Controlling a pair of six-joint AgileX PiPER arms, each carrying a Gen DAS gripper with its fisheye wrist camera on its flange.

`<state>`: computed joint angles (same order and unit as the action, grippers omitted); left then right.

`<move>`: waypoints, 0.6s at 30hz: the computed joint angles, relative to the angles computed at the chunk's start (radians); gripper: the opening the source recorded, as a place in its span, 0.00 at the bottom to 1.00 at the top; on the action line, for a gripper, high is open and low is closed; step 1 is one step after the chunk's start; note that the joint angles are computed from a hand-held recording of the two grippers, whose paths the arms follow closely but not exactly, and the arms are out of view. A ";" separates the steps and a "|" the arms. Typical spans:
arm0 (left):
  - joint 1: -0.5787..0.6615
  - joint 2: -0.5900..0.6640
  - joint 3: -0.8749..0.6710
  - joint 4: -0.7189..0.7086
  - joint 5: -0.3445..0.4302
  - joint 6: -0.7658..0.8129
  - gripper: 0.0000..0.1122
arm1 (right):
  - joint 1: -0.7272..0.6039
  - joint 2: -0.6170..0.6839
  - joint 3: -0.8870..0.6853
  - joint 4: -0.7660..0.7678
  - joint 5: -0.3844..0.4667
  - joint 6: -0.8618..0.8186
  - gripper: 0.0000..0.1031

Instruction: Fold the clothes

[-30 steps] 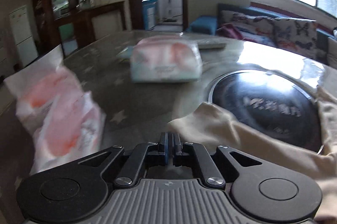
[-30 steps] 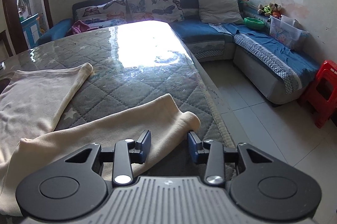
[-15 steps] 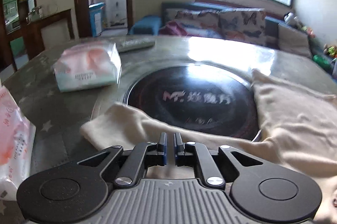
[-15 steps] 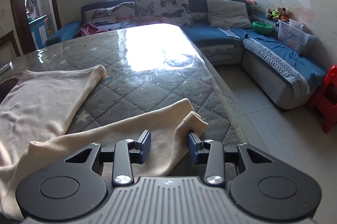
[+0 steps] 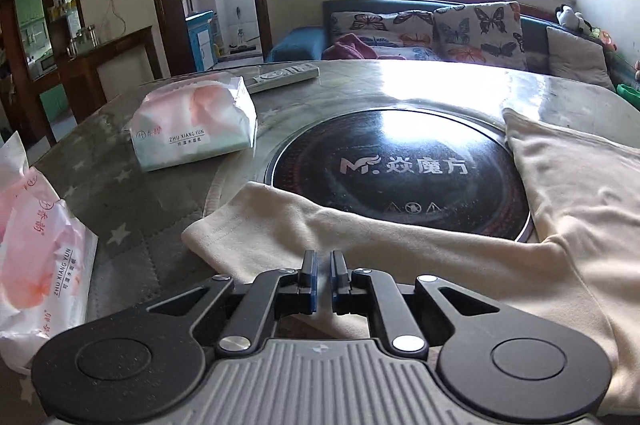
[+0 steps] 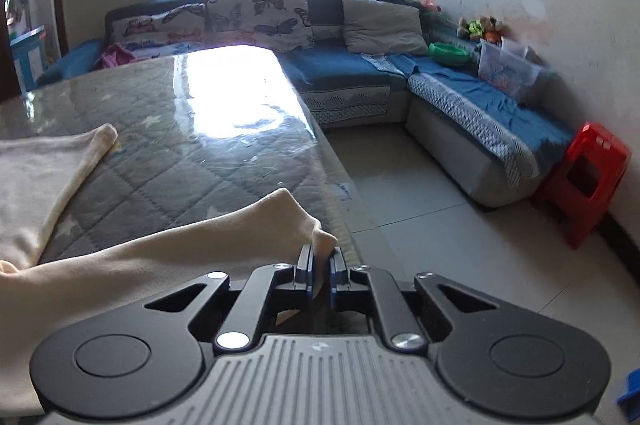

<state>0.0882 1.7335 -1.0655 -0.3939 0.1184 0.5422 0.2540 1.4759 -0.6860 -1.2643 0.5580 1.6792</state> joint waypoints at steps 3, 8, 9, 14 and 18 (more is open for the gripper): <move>0.004 -0.013 -0.010 -0.002 0.039 -0.012 0.08 | 0.007 -0.019 -0.006 0.029 0.020 -0.063 0.23; -0.005 -0.107 0.049 -0.258 0.085 0.295 0.11 | 0.078 -0.127 0.016 0.094 0.043 -0.142 0.26; -0.006 -0.129 0.061 -0.327 0.106 0.374 0.11 | 0.089 -0.151 0.017 0.131 0.035 -0.185 0.27; -0.021 -0.237 0.124 -0.561 0.264 0.650 0.34 | 0.204 -0.202 -0.022 0.282 0.009 -0.397 0.38; -0.059 -0.305 0.177 -0.613 0.369 0.740 0.50 | 0.278 -0.180 -0.078 0.442 -0.062 -0.592 0.38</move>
<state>0.0297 1.4283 -0.8882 -1.0069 0.4877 1.2820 0.5318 1.2960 -0.7641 -0.8224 0.4961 1.0870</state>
